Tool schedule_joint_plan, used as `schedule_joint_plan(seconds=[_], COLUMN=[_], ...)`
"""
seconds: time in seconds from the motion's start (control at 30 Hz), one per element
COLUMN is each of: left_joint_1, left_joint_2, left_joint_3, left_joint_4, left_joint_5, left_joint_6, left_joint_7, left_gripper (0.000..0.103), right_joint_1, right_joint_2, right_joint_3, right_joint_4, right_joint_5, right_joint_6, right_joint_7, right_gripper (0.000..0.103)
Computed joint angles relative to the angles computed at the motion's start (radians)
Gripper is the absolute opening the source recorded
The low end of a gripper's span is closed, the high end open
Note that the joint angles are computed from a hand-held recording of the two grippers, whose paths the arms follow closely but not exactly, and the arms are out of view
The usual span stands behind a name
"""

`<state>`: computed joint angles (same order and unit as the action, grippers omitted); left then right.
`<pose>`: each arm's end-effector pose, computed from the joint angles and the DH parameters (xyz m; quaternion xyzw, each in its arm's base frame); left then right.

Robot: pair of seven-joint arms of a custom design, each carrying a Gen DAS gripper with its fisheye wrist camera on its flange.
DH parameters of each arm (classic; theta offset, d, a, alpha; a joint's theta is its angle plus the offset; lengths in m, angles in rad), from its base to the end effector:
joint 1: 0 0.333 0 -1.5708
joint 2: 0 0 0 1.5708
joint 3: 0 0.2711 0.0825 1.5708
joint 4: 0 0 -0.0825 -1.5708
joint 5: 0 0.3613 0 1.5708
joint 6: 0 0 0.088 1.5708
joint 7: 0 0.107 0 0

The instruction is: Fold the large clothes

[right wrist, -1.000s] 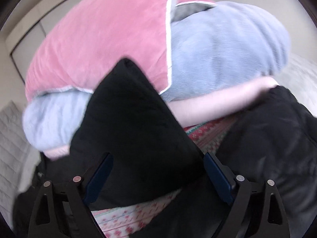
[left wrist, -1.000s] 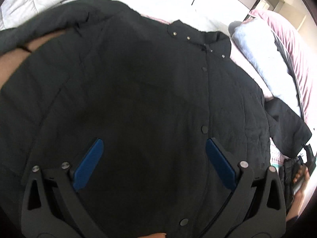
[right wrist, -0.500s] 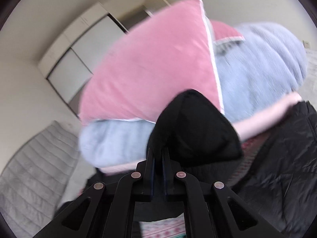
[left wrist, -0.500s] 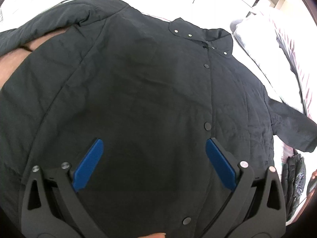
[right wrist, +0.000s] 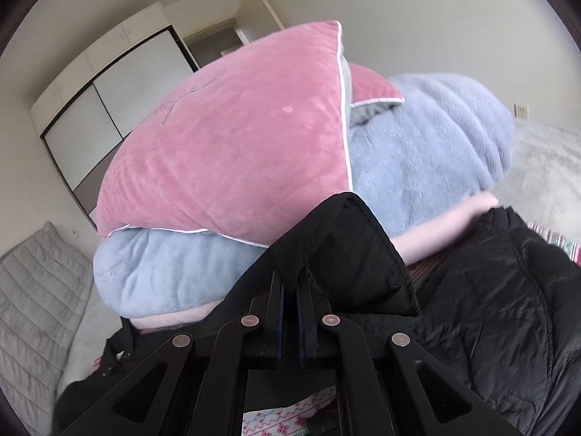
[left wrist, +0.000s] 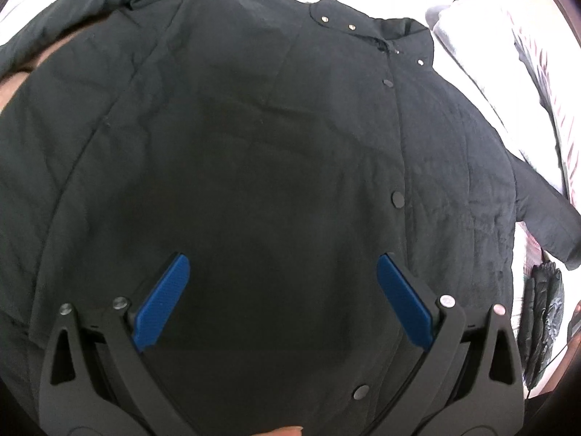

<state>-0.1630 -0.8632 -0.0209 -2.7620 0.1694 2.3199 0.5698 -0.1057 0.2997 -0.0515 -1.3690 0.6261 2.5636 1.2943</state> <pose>0.3352 -0.0589 0.4722 -0.8904 0.3970 -0.1881 0.1194 0.6560 -0.1072 0.6136 -0.5399 0.6870 -0.2093 0.4390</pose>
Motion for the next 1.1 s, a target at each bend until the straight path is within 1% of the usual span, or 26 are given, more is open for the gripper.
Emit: schedule_joint_plan(seconds=[0.13, 0.27, 0.37, 0.47, 0.53, 0.6, 0.67, 0.83, 0.9, 0.93, 1.0, 1.07, 1.1], left_joint_1=[0.020, 0.025, 0.038, 0.052, 0.057, 0.064, 0.073, 0.103, 0.118, 0.124, 0.130, 0.138, 0.140], left_joint_2=[-0.028, -0.050, -0.071, -0.107, -0.124, -0.149, -0.159, -0.217, -0.247, -0.247, -0.252, -0.263, -0.268], left_joint_3=[-0.031, -0.031, -0.022, -0.001, 0.006, 0.017, 0.016, 0.048, 0.065, 0.071, 0.078, 0.083, 0.084], left_joint_4=[0.016, 0.022, 0.019, 0.001, -0.008, -0.019, -0.023, -0.058, -0.076, -0.079, -0.085, -0.091, -0.093], left_joint_5=[0.044, 0.075, 0.092, 0.092, 0.089, 0.087, 0.088, 0.073, 0.062, 0.058, 0.048, 0.040, 0.037], left_joint_6=[-0.028, -0.045, -0.062, -0.060, -0.055, -0.052, -0.056, -0.041, -0.040, -0.034, -0.027, -0.021, -0.019], left_joint_7=[-0.015, -0.010, -0.009, -0.011, -0.013, -0.010, -0.015, -0.027, -0.033, -0.035, -0.036, -0.037, -0.037], left_gripper=[0.103, 0.103, 0.103, 0.103, 0.103, 0.103, 0.103, 0.103, 0.103, 0.103, 0.103, 0.103, 0.103], right_joint_1=[0.018, 0.046, 0.085, 0.141, 0.189, 0.241, 0.299, 0.434, 0.492, 0.515, 0.567, 0.589, 0.585], right_joint_2=[-0.038, -0.074, -0.123, -0.166, -0.172, -0.159, -0.136, -0.053, -0.003, 0.003, 0.055, 0.102, 0.135], right_joint_3=[0.017, 0.040, 0.061, 0.091, 0.108, 0.128, 0.149, 0.188, 0.188, 0.185, 0.166, 0.159, 0.169], right_joint_4=[-0.050, -0.073, -0.110, -0.122, -0.104, -0.070, -0.048, -0.043, -0.045, -0.068, -0.058, -0.021, 0.016], right_joint_5=[0.020, 0.051, 0.081, 0.129, 0.131, 0.113, 0.069, -0.041, -0.114, -0.145, -0.235, -0.272, -0.261], right_joint_6=[0.057, 0.077, 0.104, 0.110, 0.093, 0.056, 0.034, -0.004, -0.020, -0.013, -0.023, -0.072, -0.119], right_joint_7=[-0.056, -0.120, -0.181, -0.244, -0.257, -0.257, -0.246, -0.198, -0.144, -0.125, -0.046, 0.016, 0.022], right_gripper=[0.005, 0.005, 0.005, 0.005, 0.005, 0.005, 0.005, 0.005, 0.006, 0.006, 0.010, 0.012, 0.013])
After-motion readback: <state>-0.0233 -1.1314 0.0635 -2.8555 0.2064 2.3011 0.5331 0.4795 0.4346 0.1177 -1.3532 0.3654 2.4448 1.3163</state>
